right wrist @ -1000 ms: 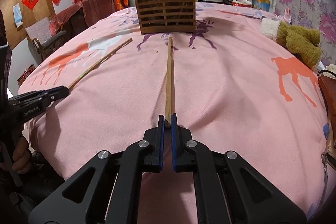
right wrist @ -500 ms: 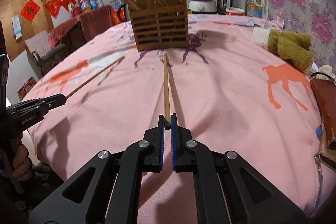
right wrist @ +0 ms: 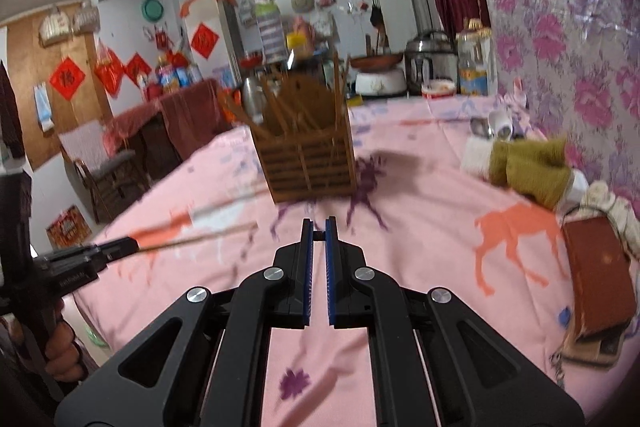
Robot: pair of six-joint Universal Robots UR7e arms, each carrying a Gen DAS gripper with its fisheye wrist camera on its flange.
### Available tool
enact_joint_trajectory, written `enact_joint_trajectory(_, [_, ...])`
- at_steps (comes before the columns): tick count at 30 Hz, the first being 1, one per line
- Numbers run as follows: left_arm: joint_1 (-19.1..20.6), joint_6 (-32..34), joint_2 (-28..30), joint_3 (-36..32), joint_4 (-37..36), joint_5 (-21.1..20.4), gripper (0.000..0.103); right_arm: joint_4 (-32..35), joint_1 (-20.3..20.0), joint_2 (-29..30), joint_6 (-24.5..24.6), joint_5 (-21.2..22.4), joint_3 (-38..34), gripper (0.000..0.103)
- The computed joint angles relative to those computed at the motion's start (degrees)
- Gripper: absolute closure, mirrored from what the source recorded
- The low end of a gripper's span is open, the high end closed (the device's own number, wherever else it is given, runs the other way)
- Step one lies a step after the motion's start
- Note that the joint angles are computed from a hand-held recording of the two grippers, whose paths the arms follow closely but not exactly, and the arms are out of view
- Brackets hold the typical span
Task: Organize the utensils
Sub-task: 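Lift both chopsticks and lower them into the wooden holder with both grippers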
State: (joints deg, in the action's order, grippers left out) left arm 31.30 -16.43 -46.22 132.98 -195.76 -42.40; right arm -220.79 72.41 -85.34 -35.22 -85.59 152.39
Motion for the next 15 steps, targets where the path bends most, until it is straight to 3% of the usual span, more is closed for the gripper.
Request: enact_joint_trajectory(15, [-2.1,5.4,-3.8,-6.1,5.8,-2.4,0.097,2.8,4.2,-2.8,0.0,0.2,-2.1,0.097])
